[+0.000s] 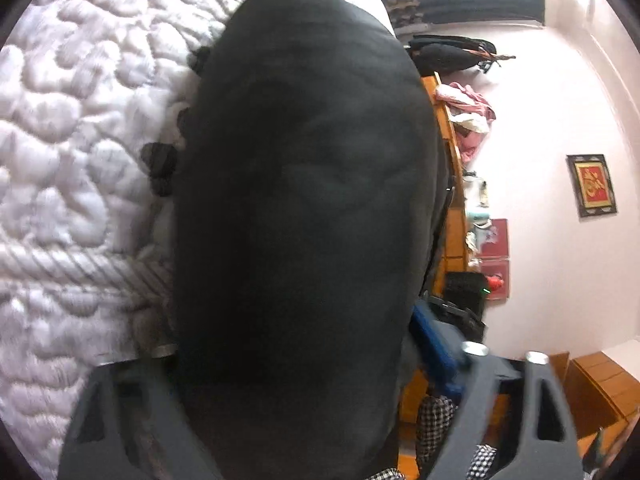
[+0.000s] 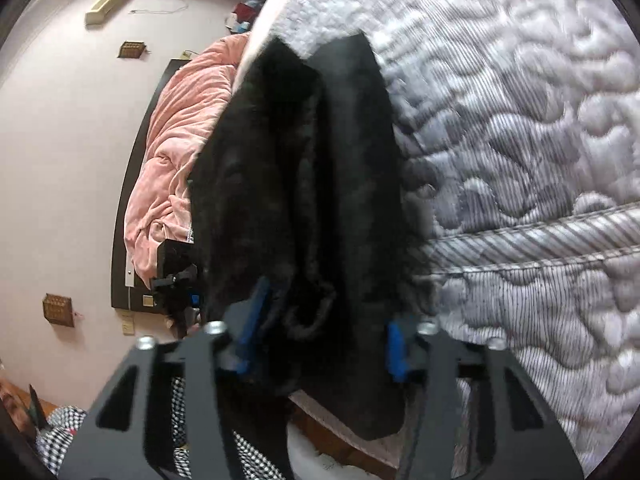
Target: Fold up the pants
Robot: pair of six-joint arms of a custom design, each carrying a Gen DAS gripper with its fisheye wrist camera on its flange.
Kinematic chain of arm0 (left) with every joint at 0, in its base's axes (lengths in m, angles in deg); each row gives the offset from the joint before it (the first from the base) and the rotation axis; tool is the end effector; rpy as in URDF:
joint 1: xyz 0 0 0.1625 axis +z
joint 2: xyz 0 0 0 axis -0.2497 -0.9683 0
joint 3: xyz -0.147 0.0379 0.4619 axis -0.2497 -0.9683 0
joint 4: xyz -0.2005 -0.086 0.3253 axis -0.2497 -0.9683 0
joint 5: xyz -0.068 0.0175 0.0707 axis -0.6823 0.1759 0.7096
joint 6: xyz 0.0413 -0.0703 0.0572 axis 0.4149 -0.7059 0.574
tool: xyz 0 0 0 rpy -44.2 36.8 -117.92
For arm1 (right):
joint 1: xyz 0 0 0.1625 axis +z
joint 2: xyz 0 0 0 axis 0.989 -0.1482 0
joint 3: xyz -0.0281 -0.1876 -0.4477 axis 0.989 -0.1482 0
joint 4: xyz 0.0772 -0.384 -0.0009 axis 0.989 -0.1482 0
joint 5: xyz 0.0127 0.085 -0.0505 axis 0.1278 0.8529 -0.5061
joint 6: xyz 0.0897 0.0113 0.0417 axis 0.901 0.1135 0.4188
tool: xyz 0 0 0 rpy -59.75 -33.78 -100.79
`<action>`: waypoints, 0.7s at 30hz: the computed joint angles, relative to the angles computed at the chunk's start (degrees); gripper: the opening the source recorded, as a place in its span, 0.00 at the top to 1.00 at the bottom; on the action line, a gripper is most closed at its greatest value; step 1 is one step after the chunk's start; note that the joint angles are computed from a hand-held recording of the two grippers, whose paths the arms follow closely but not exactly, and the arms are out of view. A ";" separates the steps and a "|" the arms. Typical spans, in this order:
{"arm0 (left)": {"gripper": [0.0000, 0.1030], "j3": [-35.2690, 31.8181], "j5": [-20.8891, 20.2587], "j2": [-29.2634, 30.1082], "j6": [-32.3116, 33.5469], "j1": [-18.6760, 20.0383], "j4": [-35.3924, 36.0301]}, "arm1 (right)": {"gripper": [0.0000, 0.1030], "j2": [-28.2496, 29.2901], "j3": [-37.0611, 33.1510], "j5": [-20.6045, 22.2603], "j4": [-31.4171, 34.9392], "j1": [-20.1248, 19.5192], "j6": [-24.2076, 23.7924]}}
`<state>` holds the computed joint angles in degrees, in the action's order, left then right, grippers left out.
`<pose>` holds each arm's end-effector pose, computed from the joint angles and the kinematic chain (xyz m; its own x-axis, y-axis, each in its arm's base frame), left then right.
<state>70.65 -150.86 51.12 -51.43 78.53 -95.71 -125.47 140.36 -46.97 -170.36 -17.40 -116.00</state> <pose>-0.2253 -0.7435 -0.0447 -0.9581 -0.0939 0.2707 -0.1545 0.9649 -0.2122 -0.1730 -0.7157 0.3954 -0.9827 -0.0972 -0.1573 -0.0632 0.9760 -0.2084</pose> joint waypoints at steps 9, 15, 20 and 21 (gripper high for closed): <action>0.61 -2.33 2.01 -0.11 2.98 -1.34 -4.44 | 0.67 -1.89 2.21 -1.17 -8.12 4.80 -3.77; 0.61 -14.57 5.30 2.85 7.75 -0.36 1.51 | 0.67 3.96 -8.60 -2.03 -6.92 8.95 -3.83; 0.60 -27.65 7.91 6.94 10.40 1.82 9.35 | 0.67 13.77 -24.41 -3.69 -2.91 11.59 -1.97; 0.60 -31.26 8.68 8.34 10.90 2.32 12.07 | 0.67 15.93 -28.17 -3.99 -1.26 11.63 -1.42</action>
<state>39.39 -142.18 59.46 -40.53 80.85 -83.63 -109.54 112.20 -50.96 -171.62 -5.76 -117.42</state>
